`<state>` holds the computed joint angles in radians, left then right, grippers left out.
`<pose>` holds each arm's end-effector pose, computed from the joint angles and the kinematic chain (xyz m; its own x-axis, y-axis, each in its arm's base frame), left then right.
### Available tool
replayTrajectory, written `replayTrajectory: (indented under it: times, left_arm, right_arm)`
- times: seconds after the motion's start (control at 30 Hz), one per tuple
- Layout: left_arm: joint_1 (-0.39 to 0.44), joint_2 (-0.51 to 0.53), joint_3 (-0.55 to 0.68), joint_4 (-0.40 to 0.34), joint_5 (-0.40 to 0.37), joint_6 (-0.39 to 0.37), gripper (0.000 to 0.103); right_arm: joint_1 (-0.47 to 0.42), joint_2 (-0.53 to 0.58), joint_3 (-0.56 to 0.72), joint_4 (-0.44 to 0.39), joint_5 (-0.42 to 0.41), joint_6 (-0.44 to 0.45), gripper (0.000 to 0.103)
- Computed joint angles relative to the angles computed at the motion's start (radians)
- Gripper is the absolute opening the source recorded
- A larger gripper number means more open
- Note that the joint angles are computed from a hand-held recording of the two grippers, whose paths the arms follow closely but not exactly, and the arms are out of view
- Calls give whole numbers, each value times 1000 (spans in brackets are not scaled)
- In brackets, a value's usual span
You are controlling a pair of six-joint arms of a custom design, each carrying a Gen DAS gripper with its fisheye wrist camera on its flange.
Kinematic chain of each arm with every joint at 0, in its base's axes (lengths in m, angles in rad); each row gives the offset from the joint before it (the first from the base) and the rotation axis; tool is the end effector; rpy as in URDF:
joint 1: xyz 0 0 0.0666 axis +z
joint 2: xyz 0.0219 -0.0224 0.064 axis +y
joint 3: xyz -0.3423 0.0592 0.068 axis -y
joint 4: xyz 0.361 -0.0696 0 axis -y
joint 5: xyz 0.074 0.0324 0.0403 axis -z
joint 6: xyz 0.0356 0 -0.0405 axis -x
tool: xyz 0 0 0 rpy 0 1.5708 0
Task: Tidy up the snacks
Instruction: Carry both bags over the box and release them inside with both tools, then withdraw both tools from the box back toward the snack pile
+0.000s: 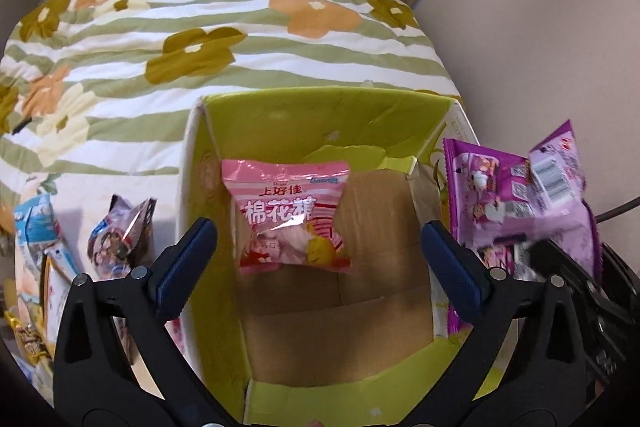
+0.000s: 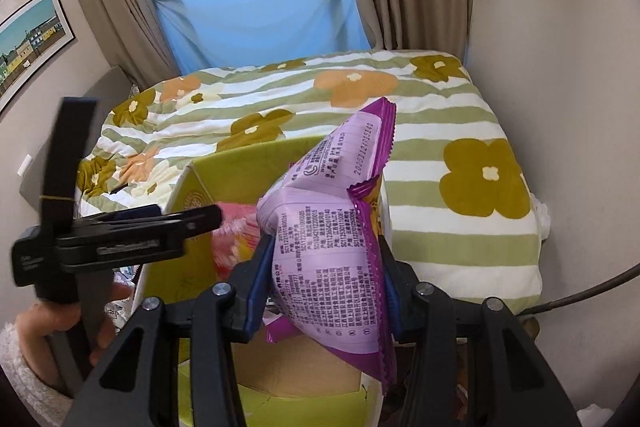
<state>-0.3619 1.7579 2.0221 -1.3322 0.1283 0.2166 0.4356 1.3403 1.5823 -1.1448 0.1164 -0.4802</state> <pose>0.5158 -0.2006 0.4527 -0.8882 0.1083 -0.4465 0.2231 0.9512 -0.2131 0.3899 0.1765 0.4799 -0.7947 0.1362 -0.5915 0.0149 0.9786 0.2053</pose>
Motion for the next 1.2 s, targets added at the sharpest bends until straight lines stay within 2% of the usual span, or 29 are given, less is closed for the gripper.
replayTrajectory:
  times: [0.27, 0.57, 0.63, 0.67, 0.7, 0.83, 1.2]
  left_arm:
    - [40, -86, -99, 24, 11, 1, 101]
    - [70, -106, -123, 38, -12, -21, 101]
    - [74, -113, -137, 42, -12, -22, 101]
    - [74, -117, -145, 42, -14, -21, 101]
    - [75, -121, -153, 44, -14, -21, 101]
    - [75, -143, -191, 54, -9, -18, 101]
    - [50, -217, -224, 85, -47, -1, 101]
  right_arm:
    - [-7, 58, 51, -13, -18, -6, 44]
    - [-5, 187, 157, -29, -39, 25, 47]
    - [-7, 200, 158, -20, -31, 24, 66]
    - [-7, 200, 153, -15, -26, 18, 93]
    - [-8, 195, 144, -9, -27, 11, 103]
    - [-7, 146, 85, 22, -35, -20, 103]
    - [10, 85, 77, 6, -25, -26, 103]
